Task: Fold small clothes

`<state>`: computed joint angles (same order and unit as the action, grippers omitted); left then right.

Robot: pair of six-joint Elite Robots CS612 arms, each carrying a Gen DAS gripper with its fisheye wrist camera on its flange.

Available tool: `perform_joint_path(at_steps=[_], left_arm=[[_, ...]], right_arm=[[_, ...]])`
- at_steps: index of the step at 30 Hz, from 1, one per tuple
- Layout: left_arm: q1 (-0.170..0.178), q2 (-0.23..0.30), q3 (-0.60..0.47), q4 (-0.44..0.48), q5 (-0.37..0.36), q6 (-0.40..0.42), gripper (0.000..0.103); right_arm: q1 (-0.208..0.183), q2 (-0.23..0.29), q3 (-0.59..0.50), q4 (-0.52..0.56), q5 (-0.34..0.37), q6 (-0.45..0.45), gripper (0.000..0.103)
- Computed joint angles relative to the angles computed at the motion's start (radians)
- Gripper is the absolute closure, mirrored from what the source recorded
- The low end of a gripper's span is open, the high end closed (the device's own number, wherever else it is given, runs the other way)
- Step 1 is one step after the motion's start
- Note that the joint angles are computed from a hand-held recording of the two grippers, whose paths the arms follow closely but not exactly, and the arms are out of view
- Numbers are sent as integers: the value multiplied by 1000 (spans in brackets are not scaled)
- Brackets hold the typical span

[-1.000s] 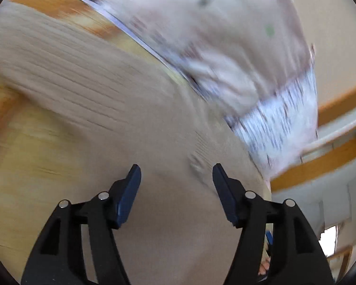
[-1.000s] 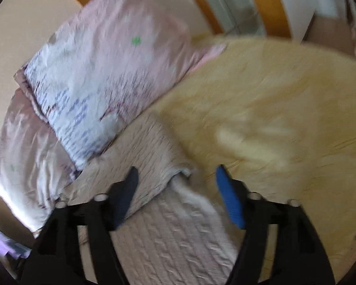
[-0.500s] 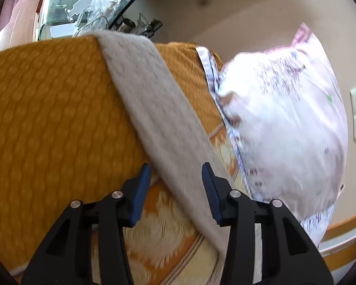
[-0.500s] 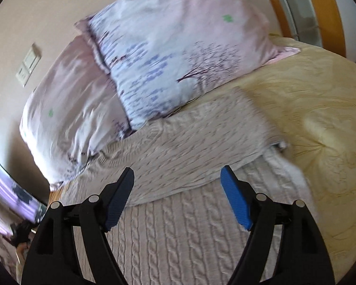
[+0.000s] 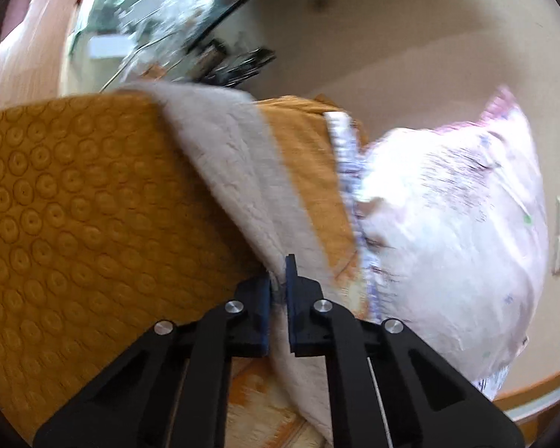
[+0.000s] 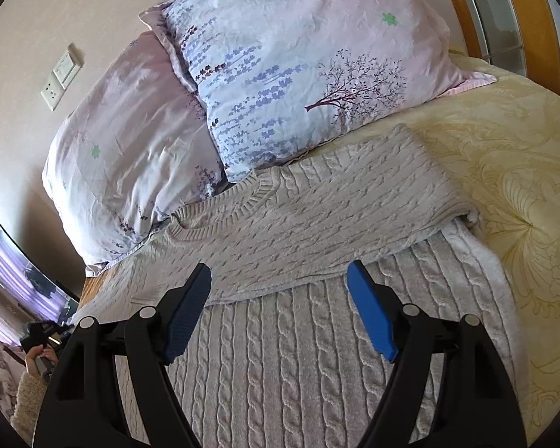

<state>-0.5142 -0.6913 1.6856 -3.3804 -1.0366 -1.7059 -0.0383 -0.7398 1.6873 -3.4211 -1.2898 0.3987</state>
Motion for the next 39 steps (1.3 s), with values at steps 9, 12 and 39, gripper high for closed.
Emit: perform_joint_path(at_steps=[9, 12, 39], left_arm=[[-68, 60, -242, -149, -86, 414, 97], [-91, 137, -413, -101, -223, 529, 97], [-94, 140, -347, 182, -363, 537, 68]], right_arm=[[-10, -4, 15, -32, 12, 15, 26], [-14, -8, 21, -32, 13, 13, 26], [174, 75, -301, 419, 153, -880, 58]])
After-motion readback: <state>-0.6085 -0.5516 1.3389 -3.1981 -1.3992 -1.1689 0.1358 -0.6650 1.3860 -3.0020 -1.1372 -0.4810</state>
